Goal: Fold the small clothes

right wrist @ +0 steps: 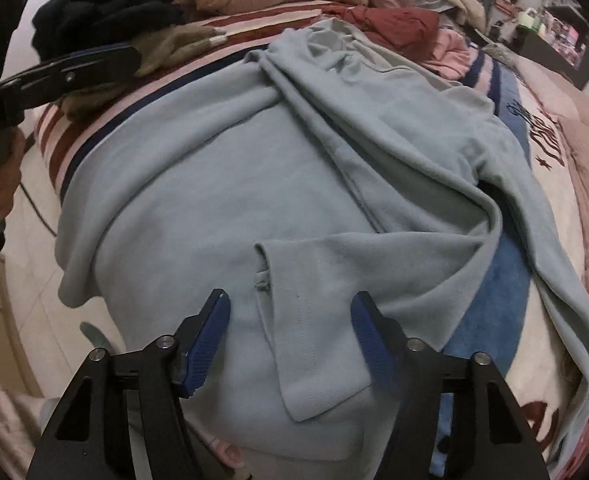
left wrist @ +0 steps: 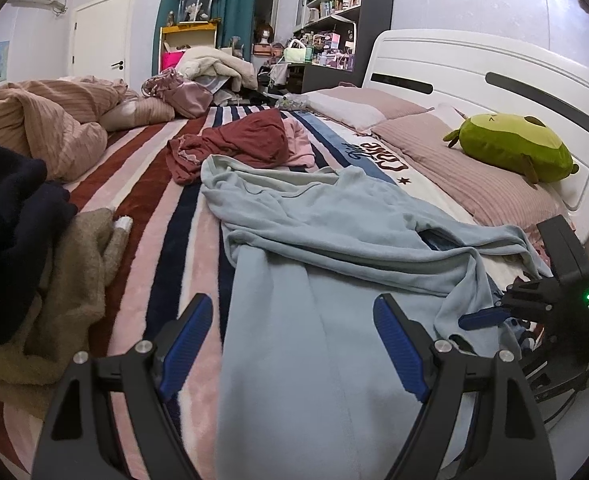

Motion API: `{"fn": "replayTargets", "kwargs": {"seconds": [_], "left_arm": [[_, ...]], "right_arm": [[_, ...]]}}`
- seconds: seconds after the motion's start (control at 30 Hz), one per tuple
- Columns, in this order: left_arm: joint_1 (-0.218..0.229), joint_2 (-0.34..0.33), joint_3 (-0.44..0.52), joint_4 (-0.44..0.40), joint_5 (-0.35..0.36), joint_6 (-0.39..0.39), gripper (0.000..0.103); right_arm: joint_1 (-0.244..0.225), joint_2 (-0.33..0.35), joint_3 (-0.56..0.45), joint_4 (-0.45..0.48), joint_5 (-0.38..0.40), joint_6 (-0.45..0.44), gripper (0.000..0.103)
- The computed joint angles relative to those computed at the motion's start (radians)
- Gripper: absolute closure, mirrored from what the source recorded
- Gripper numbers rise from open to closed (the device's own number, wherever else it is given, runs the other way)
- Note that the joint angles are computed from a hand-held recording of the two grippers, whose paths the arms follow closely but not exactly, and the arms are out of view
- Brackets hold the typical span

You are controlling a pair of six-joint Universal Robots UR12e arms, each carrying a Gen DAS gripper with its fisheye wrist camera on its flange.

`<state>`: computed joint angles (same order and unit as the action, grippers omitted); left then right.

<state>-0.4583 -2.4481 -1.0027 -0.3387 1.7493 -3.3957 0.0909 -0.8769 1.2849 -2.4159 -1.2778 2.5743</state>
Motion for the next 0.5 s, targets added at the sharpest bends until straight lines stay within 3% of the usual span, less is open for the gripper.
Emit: {"fn": "replayTargets", "kwargs": {"seconds": [0.07, 0.17, 0.3, 0.5], "left_arm": [[0.000, -0.001, 0.003, 0.001, -0.003, 0.000, 0.023], [0.000, -0.006, 0.011, 0.007, -0.008, 0.000, 0.023], [-0.001, -0.010, 0.015, 0.020, -0.021, -0.015, 0.022], [-0.002, -0.021, 0.035, 0.003, -0.017, -0.010, 0.022]], "right_arm": [[0.001, -0.002, 0.002, -0.029, -0.034, 0.038, 0.080], [-0.014, -0.012, 0.011, -0.051, 0.011, 0.059, 0.100], [-0.039, -0.032, 0.035, -0.146, 0.037, 0.111, 0.101], [-0.089, -0.052, 0.051, -0.159, 0.004, 0.218, 0.101]]}}
